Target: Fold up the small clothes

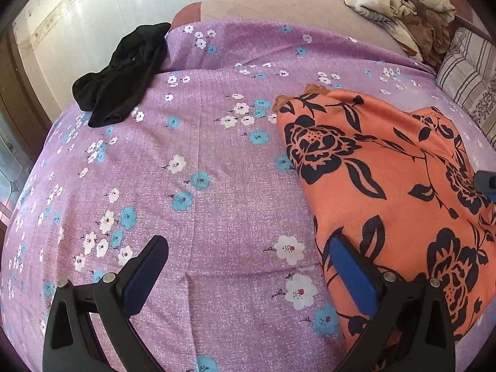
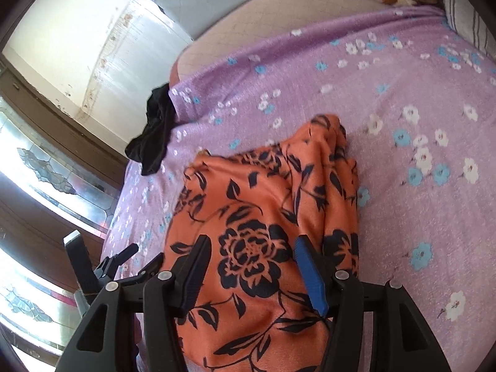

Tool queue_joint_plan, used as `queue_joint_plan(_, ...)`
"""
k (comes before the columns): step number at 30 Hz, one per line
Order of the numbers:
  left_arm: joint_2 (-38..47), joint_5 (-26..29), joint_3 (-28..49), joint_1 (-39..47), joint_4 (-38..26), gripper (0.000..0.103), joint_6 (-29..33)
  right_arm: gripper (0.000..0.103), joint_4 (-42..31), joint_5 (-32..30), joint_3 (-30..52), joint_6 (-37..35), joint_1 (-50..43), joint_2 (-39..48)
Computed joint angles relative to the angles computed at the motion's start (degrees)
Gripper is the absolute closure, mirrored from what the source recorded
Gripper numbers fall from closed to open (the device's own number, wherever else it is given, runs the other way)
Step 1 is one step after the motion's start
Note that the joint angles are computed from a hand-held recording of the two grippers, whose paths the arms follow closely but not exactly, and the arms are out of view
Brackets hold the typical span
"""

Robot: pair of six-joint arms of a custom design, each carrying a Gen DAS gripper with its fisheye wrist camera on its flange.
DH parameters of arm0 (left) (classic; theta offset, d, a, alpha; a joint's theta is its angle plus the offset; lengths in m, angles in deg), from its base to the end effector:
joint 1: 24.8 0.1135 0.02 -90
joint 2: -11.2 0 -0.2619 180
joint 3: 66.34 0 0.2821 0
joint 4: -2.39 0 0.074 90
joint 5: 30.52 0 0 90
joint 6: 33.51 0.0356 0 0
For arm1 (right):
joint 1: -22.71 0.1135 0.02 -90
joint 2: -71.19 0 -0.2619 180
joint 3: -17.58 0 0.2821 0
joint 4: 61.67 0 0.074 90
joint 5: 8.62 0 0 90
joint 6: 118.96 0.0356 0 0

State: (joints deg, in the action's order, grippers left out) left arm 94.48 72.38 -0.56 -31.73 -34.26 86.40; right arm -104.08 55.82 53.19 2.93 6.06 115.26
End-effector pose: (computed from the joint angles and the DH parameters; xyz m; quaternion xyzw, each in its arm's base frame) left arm 0.3187 -0.0467 0.2007 0.3315 0.8861 -0.0438 0.3210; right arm 0.1748 -0.0362 0.1718 0.3102 0.8682 0.2499 0.2961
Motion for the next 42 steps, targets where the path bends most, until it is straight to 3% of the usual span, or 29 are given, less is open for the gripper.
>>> queue_joint_plan(4, -2.42, -0.96, -1.09, -0.31, 0.89, 0.0, 0.32, 0.043, -0.39, 2.68, 0.77, -0.62, 2.09, -1.36)
queue_joint_plan(10, -6.03, 3.75, -1.73, 0.67, -0.08, 0.0, 0.23, 0.043, 0.74, 2.82, 0.05, 0.24, 0.42, -5.7)
queue_joint_plan(14, -9.25, 5.44, -3.74, 0.32, 0.12, 0.0, 1.58, 0.045, 3.65, 2.38, 3.26, -0.88, 0.01, -1.34)
queue_joint_plan(15, -9.76, 5.37, -4.1, 0.12, 0.01, 0.0, 1.65, 0.047, 5.15, 0.83, 4.18, -0.7, -0.49, 0.77)
queue_joint_plan(16, -9.79, 5.55, -4.13, 0.02, -0.51, 0.0, 1.8, 0.062, 6.51, 0.47, 5.91, -0.83, -0.1, 4.08)
queue_joint_plan(17, -9.59, 5.62, -3.96, -0.02, -1.38, 0.0, 1.95, 0.069, 7.07, 1.51, 8.52, -1.2, 1.12, 8.23)
queue_joint_plan(21, -9.16, 6.21, -3.57, 0.77, -3.77, 0.0, 3.12, 0.069, 9.75, 2.74, 19.79, -1.09, 6.78, 25.88)
queue_joint_plan(25, -7.79, 6.62, -3.38, 0.98, -3.76, 0.0, 4.67, 0.069, 7.82, 8.31, 33.05, -1.09, 12.43, 44.06)
queue_joint_plan(28, -6.18, 7.29, -2.27, 1.34, -4.39, 0.0, 4.22, 0.068, 7.79, 9.79, 38.25, -0.69, 13.1, 53.34)
queue_joint_plan(33, -5.73, 7.57, -1.36, 1.51, -5.6, 0.0, 4.25, 0.067, 10.26, 7.99, 31.88, 1.87, 11.66, 45.25)
queue_joint_plan(39, -7.45, 5.88, -2.36, 0.66, -5.34, 0.0, 3.18, 0.066, 3.89, 8.26, 19.6, 0.38, 7.68, 21.8)
queue_joint_plan(40, -7.78, 5.64, -2.68, 0.51, -5.12, 0.0, 2.94, 0.061, 1.86, 8.37, 17.67, 0.11, 6.61, 17.68)
queue_joint_plan(41, -8.03, 5.46, -2.9, 0.4, -4.98, 0.0, 2.75, 0.047, -0.05, 8.54, 15.57, 0.04, 5.52, 13.42)
queue_joint_plan(42, -8.17, 5.33, -3.03, 0.33, -4.85, 0.0, 2.6, 0.042, -1.82, 8.66, 13.52, 0.03, 4.44, 9.18)
